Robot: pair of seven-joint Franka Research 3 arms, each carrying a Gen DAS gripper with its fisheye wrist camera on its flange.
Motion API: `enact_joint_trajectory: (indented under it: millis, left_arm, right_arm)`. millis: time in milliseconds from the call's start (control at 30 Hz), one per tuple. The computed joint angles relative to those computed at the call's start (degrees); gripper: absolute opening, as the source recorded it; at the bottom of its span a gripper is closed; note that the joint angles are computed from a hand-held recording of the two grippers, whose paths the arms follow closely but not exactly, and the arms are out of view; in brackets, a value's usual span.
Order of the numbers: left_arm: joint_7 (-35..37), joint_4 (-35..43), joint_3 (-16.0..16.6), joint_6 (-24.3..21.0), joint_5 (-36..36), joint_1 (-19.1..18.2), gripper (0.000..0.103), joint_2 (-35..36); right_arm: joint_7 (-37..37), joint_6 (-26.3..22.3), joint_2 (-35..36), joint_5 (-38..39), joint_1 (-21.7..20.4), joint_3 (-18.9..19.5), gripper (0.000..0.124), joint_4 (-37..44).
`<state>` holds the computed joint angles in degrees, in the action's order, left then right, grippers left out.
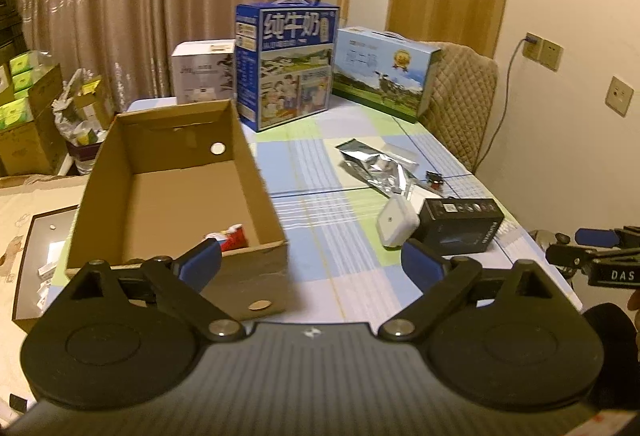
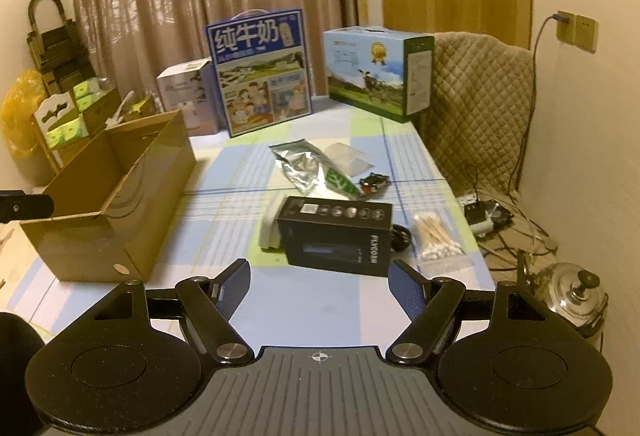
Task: Organize objects
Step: 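Move both tools back over the table toward the remaining items, then grasp the black FLYCO box with the left tool while the right grasps the cotton swab bag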
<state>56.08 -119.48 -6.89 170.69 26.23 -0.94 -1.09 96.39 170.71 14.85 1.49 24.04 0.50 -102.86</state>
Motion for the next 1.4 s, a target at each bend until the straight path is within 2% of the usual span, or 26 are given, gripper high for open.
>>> enact_joint_trajectory:
  millis: [400,567,800,1100,1400]
  left_arm:
    - [8.6,3.9,-1.1,-0.8,-6.5,-1.9,0.097,3.9]
    - [15.8,7.2,-2.5,-1.5,-11.5,-2.3,0.096,7.0]
    - [28.8,13.9,-5.4,-3.1,-17.4,-2.0,0.096,12.7]
    - [44.3,28.1,-10.2,-10.0,-24.5,-0.7,0.094,23.8]
    - [57.5,49.1,-11.5,-20.7,-25.3,-3.6,0.092,38.8]
  right_arm:
    - [0.6,-0.6,-1.0,0.0,-1.7,-0.6,0.073,-0.8]
    - [-0.6,-1.5,-0.8,0.6,-2.9,-0.4,0.073,-0.2]
    - [-7.0,-4.0,0.8,4.9,-6.1,1.6,0.073,2.5]
    - [-11.7,-7.9,5.9,6.1,-7.5,0.8,0.073,9.2]
    - [-17.2,-14.8,15.2,8.1,-9.7,1.1,0.073,21.7]
